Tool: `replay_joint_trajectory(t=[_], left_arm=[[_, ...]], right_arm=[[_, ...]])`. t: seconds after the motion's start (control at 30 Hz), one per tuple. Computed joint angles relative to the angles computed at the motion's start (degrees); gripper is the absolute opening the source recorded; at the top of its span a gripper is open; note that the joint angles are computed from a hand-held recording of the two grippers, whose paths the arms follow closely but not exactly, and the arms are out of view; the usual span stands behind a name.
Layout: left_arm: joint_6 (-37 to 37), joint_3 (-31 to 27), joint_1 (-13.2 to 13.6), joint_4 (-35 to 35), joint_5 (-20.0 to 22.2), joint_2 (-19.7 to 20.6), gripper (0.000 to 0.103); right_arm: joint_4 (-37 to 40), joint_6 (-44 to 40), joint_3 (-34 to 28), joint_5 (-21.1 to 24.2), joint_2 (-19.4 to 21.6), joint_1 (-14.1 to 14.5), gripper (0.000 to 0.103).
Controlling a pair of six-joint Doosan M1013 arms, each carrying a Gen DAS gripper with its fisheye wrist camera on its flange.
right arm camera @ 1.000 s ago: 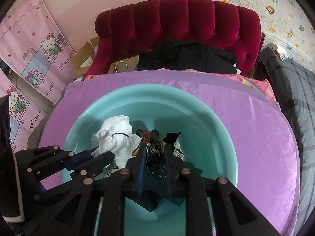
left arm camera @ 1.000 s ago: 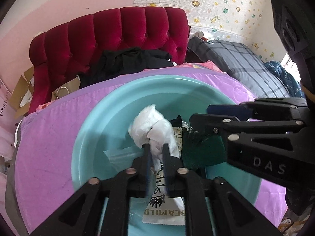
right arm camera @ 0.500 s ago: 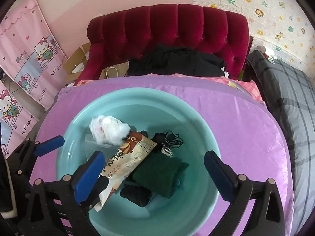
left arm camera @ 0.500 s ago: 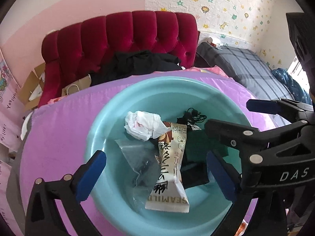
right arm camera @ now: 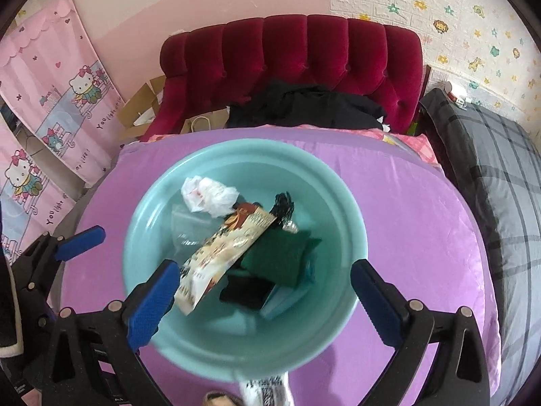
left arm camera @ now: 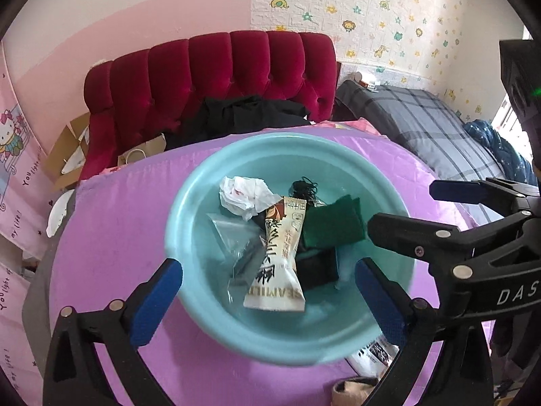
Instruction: Organize soft objects
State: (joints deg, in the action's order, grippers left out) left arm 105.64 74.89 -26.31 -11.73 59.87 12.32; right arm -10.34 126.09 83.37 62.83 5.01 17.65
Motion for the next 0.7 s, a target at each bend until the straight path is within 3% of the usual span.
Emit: replay_joint_trajectory(t=[0.7], left_arm=[[0.7,7.9,-0.7,1.5,-2.1,-8.0,0.103]], right_arm=[[-5.5,5.3,4.3,2.8,-6.0,6.0,0.103]])
